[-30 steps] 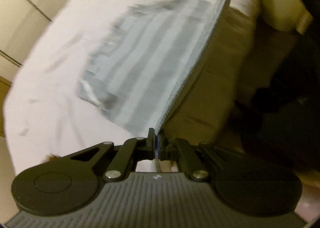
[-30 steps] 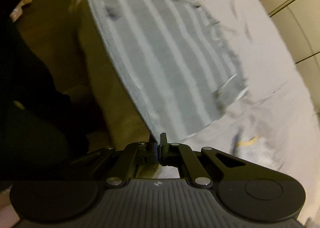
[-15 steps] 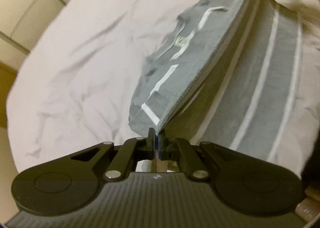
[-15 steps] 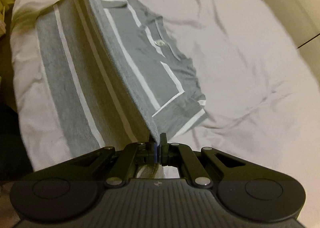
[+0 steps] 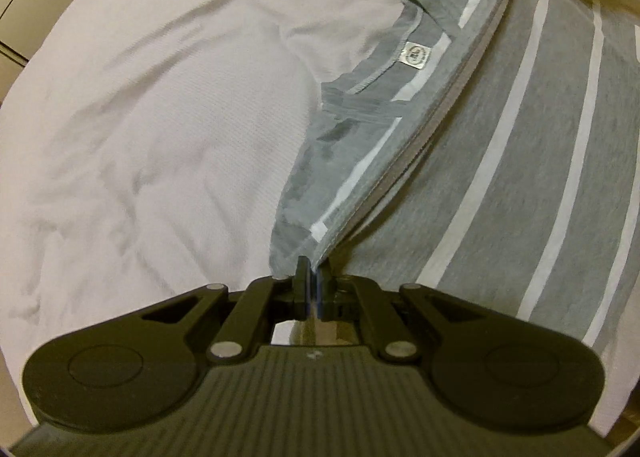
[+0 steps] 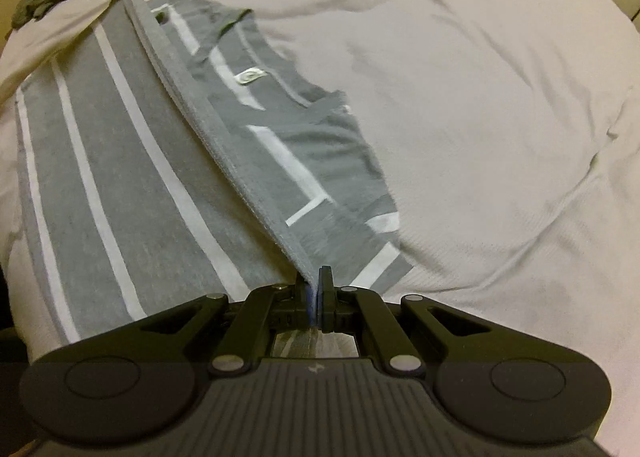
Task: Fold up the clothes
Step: 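Lift the hem with both grippers and fold it over toward the collar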
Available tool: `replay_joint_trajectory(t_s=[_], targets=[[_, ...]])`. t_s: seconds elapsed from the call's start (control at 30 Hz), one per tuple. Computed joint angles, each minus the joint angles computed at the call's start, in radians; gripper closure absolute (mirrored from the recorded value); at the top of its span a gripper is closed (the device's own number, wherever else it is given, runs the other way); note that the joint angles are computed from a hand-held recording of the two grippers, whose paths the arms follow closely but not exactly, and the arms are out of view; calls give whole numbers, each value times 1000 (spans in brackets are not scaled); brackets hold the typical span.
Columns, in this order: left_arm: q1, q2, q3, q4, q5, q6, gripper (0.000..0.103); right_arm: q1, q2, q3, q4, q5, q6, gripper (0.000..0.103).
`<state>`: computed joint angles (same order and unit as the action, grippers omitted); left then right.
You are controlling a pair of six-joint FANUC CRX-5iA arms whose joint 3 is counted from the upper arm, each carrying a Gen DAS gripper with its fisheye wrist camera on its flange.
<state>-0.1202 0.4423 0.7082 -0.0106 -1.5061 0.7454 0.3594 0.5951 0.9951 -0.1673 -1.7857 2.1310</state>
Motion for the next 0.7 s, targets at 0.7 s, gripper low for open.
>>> replay_joint_trajectory(t_s=[0.7], targets=[[40,141,93,61,-3,32,100,4,142,160,32,-11,-93,103]])
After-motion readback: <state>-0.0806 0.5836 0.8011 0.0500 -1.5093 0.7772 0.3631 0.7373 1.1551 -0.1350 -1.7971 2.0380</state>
